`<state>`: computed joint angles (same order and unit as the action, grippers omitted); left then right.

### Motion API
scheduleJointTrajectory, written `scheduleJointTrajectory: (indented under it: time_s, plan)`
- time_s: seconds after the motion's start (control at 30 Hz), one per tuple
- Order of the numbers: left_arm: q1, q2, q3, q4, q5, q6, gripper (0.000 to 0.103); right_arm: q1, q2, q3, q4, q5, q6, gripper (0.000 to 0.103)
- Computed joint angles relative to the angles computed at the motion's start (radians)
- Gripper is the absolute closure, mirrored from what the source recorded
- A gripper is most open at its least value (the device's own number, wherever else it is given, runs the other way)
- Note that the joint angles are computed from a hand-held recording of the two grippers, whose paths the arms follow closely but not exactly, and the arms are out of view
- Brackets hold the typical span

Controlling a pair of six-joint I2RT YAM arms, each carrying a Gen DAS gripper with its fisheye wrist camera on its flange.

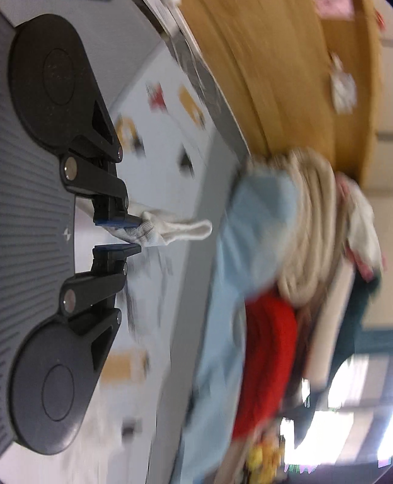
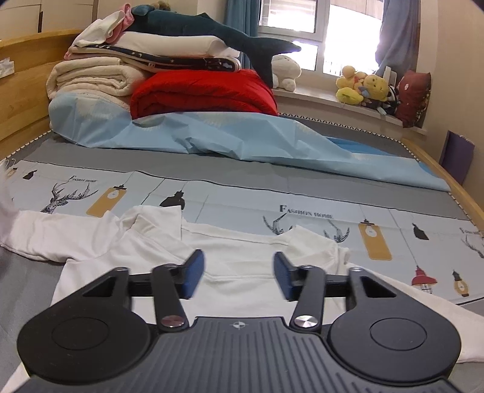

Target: Fold small clothes

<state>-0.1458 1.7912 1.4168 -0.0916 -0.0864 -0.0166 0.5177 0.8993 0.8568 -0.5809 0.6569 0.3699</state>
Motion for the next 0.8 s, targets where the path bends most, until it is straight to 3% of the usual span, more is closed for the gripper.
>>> scheduleJointTrajectory:
  time_s: [0.07, 0.1, 0.27, 0.37, 0.43, 0.5, 0.57, 0.73, 0.8]
  plan:
    - [-0.109, -0.057, -0.026, -0.005, -0.003, -0.011, 0.092, -0.034, -0.053, -0.014, -0.012, -0.035, -0.003, 0.082]
    - [-0.171, -0.082, -0.037, -0.010, -0.002, -0.019, 0.092, -0.057, -0.080, -0.020, -0.021, -0.059, -0.001, 0.084]
    - [-0.485, -0.113, -0.062, -0.003, -0.029, -0.059, 0.092, -0.229, -0.172, -0.035, -0.096, -0.200, 0.051, 0.085]
    - [-0.637, -0.039, -0.004, -0.033, -0.033, -0.113, 0.091, -0.380, -0.205, -0.045, -0.125, -0.330, 0.070, 0.085]
    - [-0.701, 0.040, 0.083, -0.115, 0.025, -0.161, 0.088, -0.484, -0.215, -0.055, -0.130, -0.430, 0.070, 0.084]
    - [-0.713, 0.105, 0.177, -0.227, 0.126, -0.196, 0.088, -0.570, -0.212, -0.065, -0.127, -0.522, 0.071, 0.084]
    - [-0.712, 0.114, 0.208, -0.253, 0.144, -0.222, 0.085, -0.641, -0.197, -0.075, -0.118, -0.602, 0.083, 0.084]
    - [-0.641, 0.129, 0.385, -0.417, 0.042, -0.257, 0.085, -0.682, -0.132, -0.103, -0.072, -0.711, 0.128, 0.083]
    - [-0.600, 0.113, 0.382, -0.426, -0.002, -0.261, 0.084, -0.655, -0.094, -0.113, -0.048, -0.726, 0.149, 0.083]
